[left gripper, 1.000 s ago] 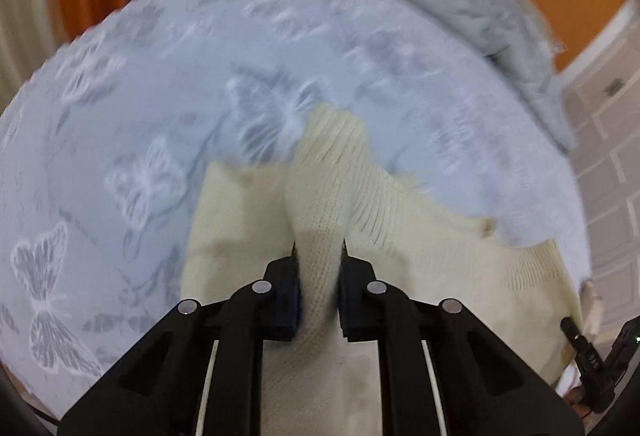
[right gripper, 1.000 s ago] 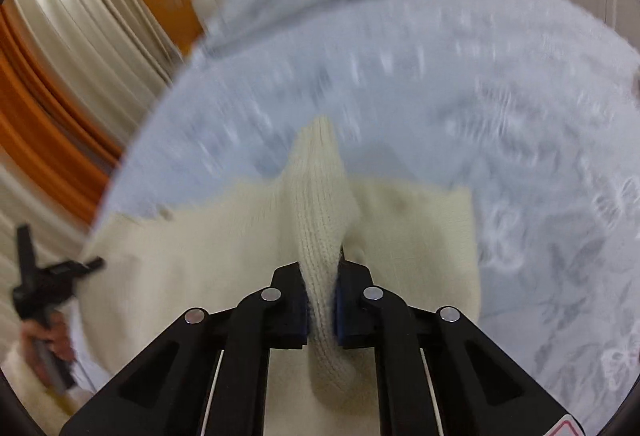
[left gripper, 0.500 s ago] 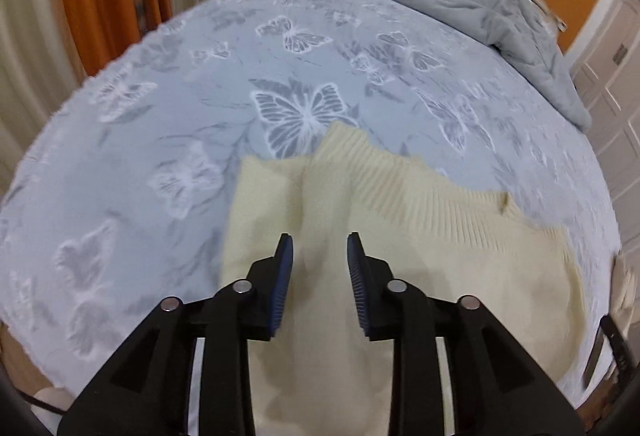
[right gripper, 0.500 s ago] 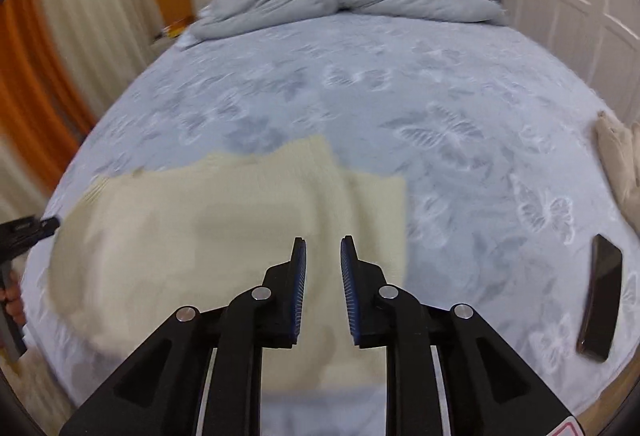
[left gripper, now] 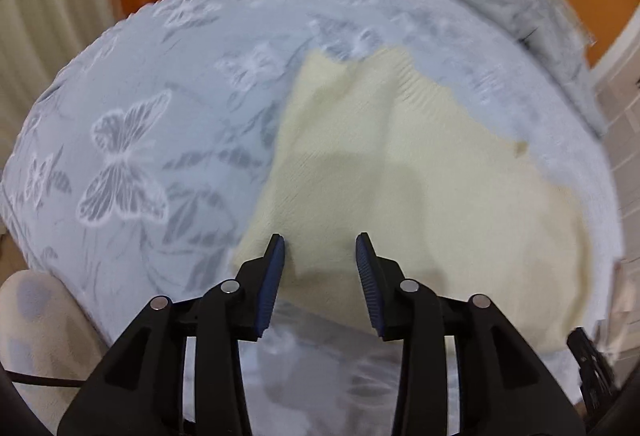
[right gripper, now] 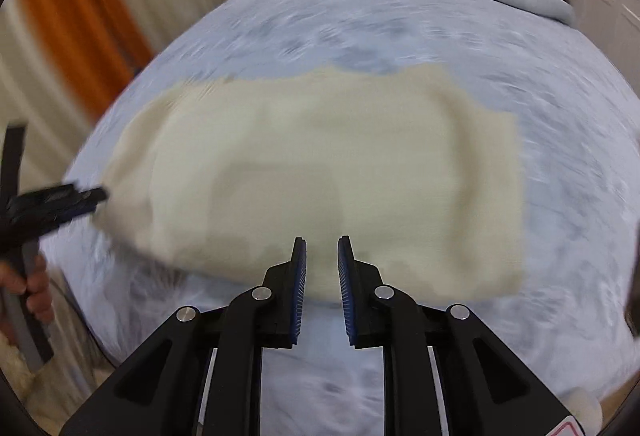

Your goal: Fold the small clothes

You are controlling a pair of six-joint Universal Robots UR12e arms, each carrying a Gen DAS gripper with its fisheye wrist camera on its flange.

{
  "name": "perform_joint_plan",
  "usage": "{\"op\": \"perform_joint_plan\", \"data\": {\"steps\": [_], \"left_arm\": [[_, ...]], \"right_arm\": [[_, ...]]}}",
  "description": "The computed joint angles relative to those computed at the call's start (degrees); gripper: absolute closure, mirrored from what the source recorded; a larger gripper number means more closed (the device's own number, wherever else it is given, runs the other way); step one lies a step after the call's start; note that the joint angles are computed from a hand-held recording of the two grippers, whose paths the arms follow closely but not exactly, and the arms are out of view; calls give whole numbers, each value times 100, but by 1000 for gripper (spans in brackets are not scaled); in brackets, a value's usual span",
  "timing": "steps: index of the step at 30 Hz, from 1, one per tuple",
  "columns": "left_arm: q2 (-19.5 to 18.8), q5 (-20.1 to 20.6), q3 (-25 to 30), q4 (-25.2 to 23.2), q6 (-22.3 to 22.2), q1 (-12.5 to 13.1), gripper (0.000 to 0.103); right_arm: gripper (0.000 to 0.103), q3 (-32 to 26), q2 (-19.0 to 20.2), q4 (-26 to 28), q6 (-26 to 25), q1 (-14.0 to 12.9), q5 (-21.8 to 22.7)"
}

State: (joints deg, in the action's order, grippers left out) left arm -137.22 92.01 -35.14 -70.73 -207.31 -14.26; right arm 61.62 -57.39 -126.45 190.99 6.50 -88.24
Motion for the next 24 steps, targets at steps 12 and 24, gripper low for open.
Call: {"op": "perform_joint_plan", "data": {"steps": [12, 24], "left_arm": [[680, -633, -1229, 1057, -1352, 219, 43], [448, -1321, -1234, 1211, -2197, 258, 35]], "right_arm": [[70, 485, -341, -508, 806, -85, -673], [90, 827, -408, -117, 1991, -636, -142]]}}
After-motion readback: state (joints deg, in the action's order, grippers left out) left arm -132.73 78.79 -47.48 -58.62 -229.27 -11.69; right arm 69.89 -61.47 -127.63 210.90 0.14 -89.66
